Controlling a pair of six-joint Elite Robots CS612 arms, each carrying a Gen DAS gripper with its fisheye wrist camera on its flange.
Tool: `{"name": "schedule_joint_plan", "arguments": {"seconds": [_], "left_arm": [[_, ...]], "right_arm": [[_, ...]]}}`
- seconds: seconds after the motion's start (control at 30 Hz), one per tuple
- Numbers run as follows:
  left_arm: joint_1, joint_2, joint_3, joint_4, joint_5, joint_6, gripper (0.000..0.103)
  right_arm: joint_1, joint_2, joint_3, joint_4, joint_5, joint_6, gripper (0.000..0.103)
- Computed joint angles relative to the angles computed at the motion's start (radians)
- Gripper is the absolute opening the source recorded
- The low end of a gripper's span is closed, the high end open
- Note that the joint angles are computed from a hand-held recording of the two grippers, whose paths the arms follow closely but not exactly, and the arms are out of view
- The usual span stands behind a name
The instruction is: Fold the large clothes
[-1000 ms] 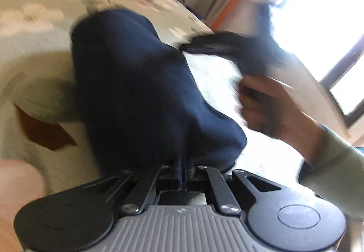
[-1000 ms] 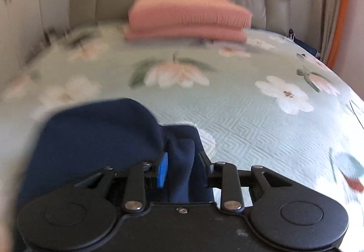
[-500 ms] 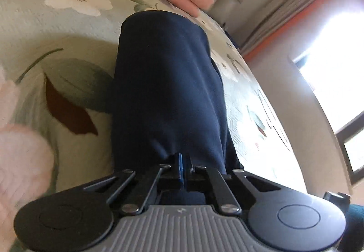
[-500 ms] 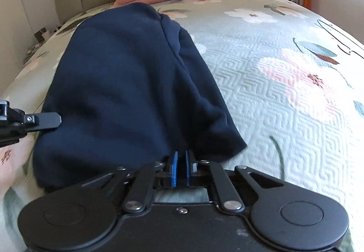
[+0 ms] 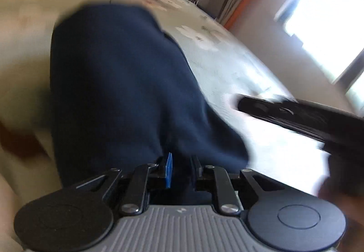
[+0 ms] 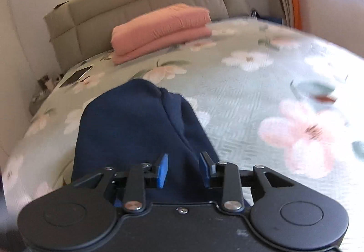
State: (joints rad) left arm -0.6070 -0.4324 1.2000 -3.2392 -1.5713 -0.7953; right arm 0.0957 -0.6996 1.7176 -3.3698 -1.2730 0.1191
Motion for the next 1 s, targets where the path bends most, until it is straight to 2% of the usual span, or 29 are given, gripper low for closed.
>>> {"name": "schedule_joint_plan", "arguments": {"seconds": [0.03,0.07,0.1,0.17,0.2,0.27,0.3,0.37,0.4,0.47,0.53,0.6,0.67,0.7,0.77,0.8,0.83,0.87,0.9,0.93,1.0], "left_arm": [[0.010,0.009,0.021,-0.077,-0.052,-0.075,0.018],[0.016,0.011,0.040,-0.112,-0.081,-0.126,0.006],[0.020,0.007,0.060,-0.110,-0.096,-0.147,0.003],[0.023,0.011,0.077,-0.120,-0.136,-0.153,0.003],[0.022,0.005,0.082,-0.100,-0.151,-0.150,0.003],[0.013,-0.014,0.083,0.027,-0.154,-0.094,0.004],[0.003,-0.023,0.090,0.050,-0.127,-0.062,0.007],[0.003,-0.024,0.095,0.012,-0.148,-0.073,0.009],[0.004,-0.025,0.096,-0.028,-0.161,-0.078,0.010],[0.007,-0.036,0.101,-0.081,-0.159,-0.063,0.011],[0.014,-0.049,0.093,-0.127,-0.142,-0.006,0.014],[0.021,-0.058,0.076,-0.134,-0.082,0.056,0.025],[0.026,-0.054,0.048,-0.105,0.004,0.081,0.035],[0.030,-0.045,0.027,-0.074,0.047,0.080,0.037],[0.040,-0.013,-0.031,0.043,0.089,0.033,0.032],[0.049,0.018,-0.070,0.075,0.071,0.010,0.025],[0.053,0.040,-0.082,0.065,0.060,-0.023,0.024],[0.058,0.066,-0.100,0.020,0.049,-0.089,0.021],[0.066,0.096,-0.112,-0.067,0.025,-0.193,0.014],[0.075,0.112,-0.115,-0.114,0.002,-0.290,0.006],[0.103,0.168,-0.146,-0.239,-0.080,-0.425,0.004]], "right_arm": [[0.003,0.005,-0.009,0.056,-0.007,-0.001,0.038],[0.002,0.020,-0.018,0.107,0.004,-0.013,0.039],[-0.003,0.035,-0.009,0.115,0.031,-0.031,0.038],[-0.010,0.035,0.034,0.034,0.034,-0.066,0.036],[-0.009,0.028,0.052,0.027,0.023,-0.093,0.034],[-0.014,0.010,0.093,0.012,0.026,-0.136,0.034],[-0.019,0.004,0.116,0.003,0.037,-0.160,0.034],[-0.029,-0.007,0.146,0.003,0.056,-0.220,0.035],[-0.033,-0.020,0.154,0.058,0.064,-0.257,0.042],[-0.050,-0.037,0.175,0.094,0.103,-0.314,0.043],[-0.060,-0.055,0.171,0.148,0.119,-0.367,0.046],[-0.070,-0.062,0.156,0.140,0.130,-0.356,0.047],[-0.083,-0.057,0.129,0.041,0.180,-0.286,0.047],[-0.081,-0.047,0.103,-0.013,0.189,-0.238,0.049],[-0.067,-0.014,0.024,-0.080,0.214,-0.155,0.056],[-0.056,0.010,-0.034,-0.081,0.237,-0.124,0.059],[-0.041,0.040,-0.106,-0.057,0.266,-0.098,0.059],[-0.028,0.069,-0.170,-0.026,0.289,-0.076,0.059],[-0.012,0.101,-0.238,0.015,0.305,-0.057,0.059],[0.005,0.135,-0.316,0.096,0.323,-0.057,0.059],[0.036,0.197,-0.453,0.274,0.291,-0.087,0.055]]}}
